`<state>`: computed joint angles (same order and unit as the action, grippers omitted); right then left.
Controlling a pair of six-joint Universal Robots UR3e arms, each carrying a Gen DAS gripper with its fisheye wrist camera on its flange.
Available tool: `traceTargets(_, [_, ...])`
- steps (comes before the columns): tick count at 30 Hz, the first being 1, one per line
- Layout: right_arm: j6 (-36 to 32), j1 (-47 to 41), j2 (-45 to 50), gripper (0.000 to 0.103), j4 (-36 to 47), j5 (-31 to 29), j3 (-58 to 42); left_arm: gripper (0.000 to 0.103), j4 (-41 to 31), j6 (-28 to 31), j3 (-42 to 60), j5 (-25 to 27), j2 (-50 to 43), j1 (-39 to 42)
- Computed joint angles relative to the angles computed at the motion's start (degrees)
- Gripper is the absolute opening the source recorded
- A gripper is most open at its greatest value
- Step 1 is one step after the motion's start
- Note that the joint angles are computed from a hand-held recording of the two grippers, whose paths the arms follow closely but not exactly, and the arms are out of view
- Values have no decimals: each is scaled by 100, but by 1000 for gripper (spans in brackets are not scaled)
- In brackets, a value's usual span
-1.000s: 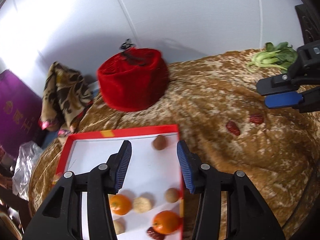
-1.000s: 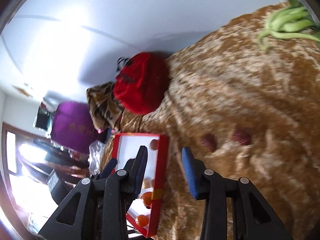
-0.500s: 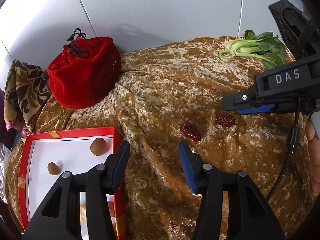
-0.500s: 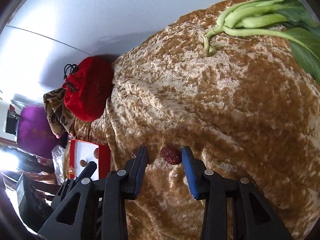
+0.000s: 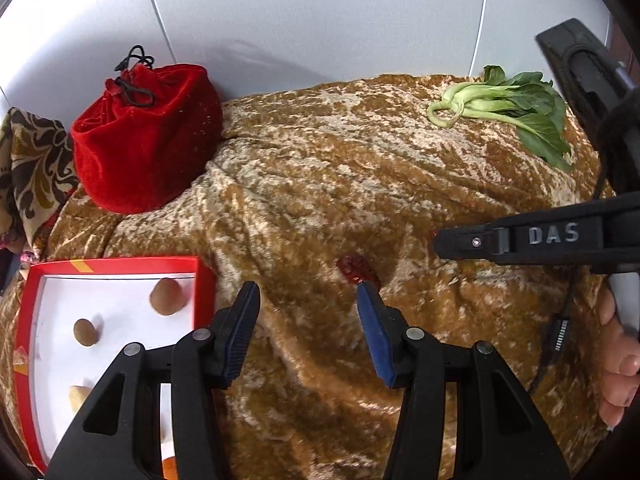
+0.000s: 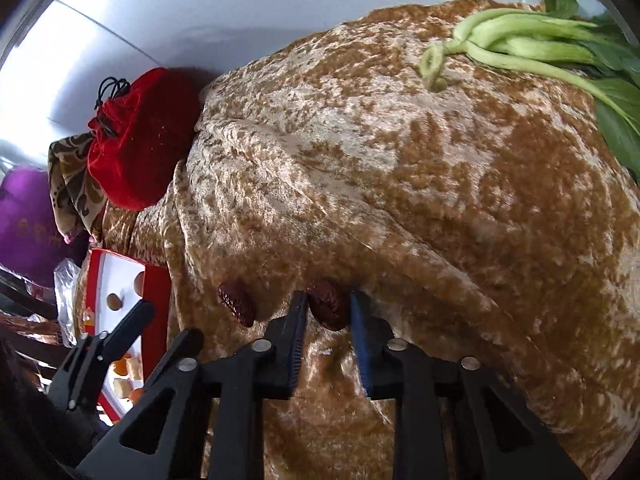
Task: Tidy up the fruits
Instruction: 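Grasp a red date with the left tool while the right tool grasps the other date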
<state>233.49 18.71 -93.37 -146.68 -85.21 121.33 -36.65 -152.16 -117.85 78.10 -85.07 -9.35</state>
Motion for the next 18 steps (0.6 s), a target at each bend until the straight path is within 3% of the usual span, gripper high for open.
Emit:
traceTargets(4, [-4,-165,-660,22,147,26,343,49,82,-253,157,-31,-314,-255])
traceTargets(12, [-286,-852,-1738,22,322,716,1043,48,480,-661,435,161,-1079,-689])
traceTargets(18, [-349,-963,-2059,22,426,848,1141,19,597,-687,485,-97,-1293,-635])
